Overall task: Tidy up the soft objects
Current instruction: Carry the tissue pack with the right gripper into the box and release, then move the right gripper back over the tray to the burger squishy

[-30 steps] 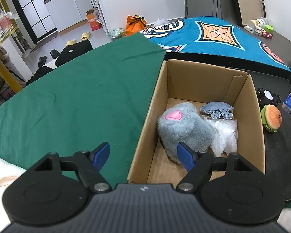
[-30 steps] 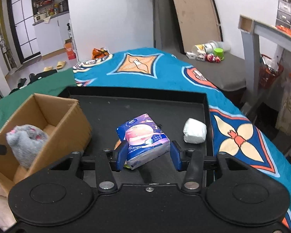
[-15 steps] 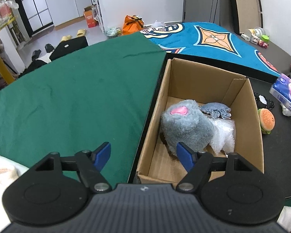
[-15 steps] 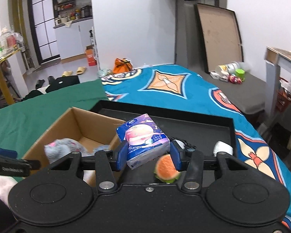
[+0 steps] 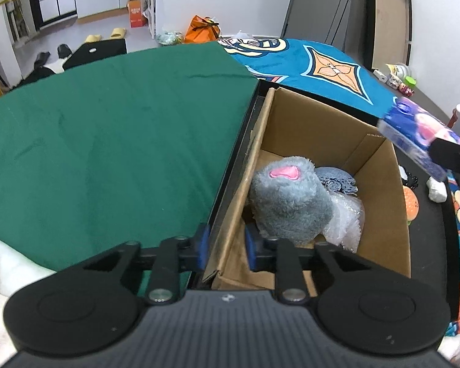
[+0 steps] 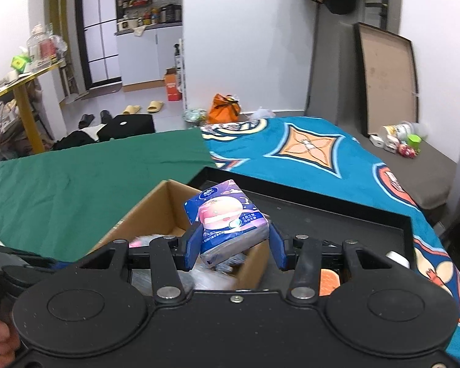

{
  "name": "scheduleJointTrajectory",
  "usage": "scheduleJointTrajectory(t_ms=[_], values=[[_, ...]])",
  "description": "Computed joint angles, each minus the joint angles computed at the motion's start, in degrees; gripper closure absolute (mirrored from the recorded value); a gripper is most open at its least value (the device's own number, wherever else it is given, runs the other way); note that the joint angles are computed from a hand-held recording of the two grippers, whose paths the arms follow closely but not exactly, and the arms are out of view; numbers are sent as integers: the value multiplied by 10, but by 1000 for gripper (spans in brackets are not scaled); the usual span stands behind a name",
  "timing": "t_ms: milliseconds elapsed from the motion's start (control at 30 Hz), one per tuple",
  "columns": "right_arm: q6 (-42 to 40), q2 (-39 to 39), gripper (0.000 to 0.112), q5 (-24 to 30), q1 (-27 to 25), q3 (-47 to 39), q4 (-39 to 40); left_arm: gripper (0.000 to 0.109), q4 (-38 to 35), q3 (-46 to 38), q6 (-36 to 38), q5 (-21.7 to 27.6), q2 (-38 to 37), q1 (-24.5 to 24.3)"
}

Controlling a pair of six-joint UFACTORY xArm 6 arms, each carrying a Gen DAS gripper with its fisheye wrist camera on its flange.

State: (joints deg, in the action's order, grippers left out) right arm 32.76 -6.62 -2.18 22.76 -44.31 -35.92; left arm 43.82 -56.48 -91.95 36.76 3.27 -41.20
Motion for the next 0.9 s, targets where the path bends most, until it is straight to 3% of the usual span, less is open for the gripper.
scheduleJointTrajectory(t_ms=[333, 400, 467, 567, 900], values=[[14, 55, 66, 20, 48, -55, -6, 95, 23, 39, -40, -59, -21, 19], [-27, 65, 60, 13, 59, -57, 41, 95, 27, 46, -48, -70, -24, 24], [-18, 74, 58, 29, 66, -67, 25, 95, 28, 50, -51, -77, -26, 26], [9, 76, 58, 46, 65, -69, -9, 95, 31, 54, -55, -85, -27, 30], [-37, 41, 58, 62, 51, -35, 28, 95, 31, 54, -54, -83, -28, 29]])
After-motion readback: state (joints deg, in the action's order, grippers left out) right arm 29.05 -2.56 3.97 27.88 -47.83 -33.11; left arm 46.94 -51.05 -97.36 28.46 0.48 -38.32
